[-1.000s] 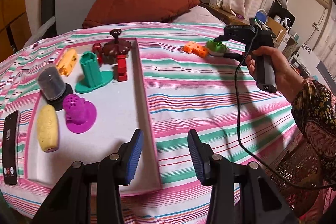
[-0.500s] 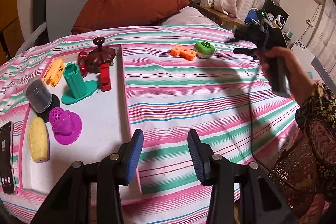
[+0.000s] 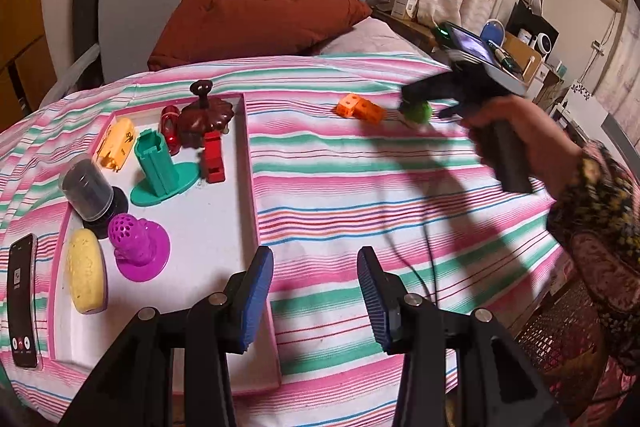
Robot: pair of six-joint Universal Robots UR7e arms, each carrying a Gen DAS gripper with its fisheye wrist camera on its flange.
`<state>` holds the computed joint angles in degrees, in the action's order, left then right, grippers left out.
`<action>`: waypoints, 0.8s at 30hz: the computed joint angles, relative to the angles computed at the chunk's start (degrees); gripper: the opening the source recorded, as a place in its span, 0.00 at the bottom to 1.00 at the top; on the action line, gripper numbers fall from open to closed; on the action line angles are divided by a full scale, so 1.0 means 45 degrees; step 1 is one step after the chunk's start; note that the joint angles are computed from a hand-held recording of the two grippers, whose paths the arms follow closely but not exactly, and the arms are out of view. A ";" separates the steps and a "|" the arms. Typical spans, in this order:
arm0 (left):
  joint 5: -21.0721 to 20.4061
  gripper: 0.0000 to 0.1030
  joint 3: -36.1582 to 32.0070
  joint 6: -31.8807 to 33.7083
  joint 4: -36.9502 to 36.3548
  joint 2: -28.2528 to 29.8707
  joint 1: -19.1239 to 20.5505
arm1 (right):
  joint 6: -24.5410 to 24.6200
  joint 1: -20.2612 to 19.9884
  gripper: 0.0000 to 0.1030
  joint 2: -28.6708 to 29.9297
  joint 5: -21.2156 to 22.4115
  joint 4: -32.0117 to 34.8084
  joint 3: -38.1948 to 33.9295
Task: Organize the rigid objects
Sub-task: 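Lift the green piece with the right gripper while the left moves to the orange blocks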
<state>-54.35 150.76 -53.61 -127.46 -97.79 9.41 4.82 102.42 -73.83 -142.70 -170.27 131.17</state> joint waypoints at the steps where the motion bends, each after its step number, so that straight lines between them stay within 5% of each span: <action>1: -0.0049 0.43 -0.0007 0.0142 -0.0186 0.0121 0.0042 | 0.0156 0.0036 0.76 -0.0440 -0.0222 0.0288 0.0261; 7: -0.0466 0.43 -0.0126 0.0882 -0.1921 0.1483 0.0489 | 0.0537 -0.0741 0.80 -0.2846 0.1530 -0.1040 0.1801; 13: -0.0150 0.43 -0.0745 0.1608 -0.2915 0.2978 0.1008 | -0.0113 -0.1537 0.73 -0.2122 0.3447 -0.2214 0.1460; 18: 0.0175 0.43 -0.1465 0.2212 -0.3862 0.4274 0.1755 | -0.0419 -0.1465 0.52 -0.0852 0.2510 -0.2075 0.1067; 24: -0.0156 0.43 -0.3029 0.3251 -0.4655 0.6348 0.3193 | 0.0378 -0.1302 0.52 -0.1234 0.2416 -0.0391 0.0933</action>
<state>-55.06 137.13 -38.98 -148.41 -69.22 23.77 6.52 96.55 -79.38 -131.83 -172.03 135.37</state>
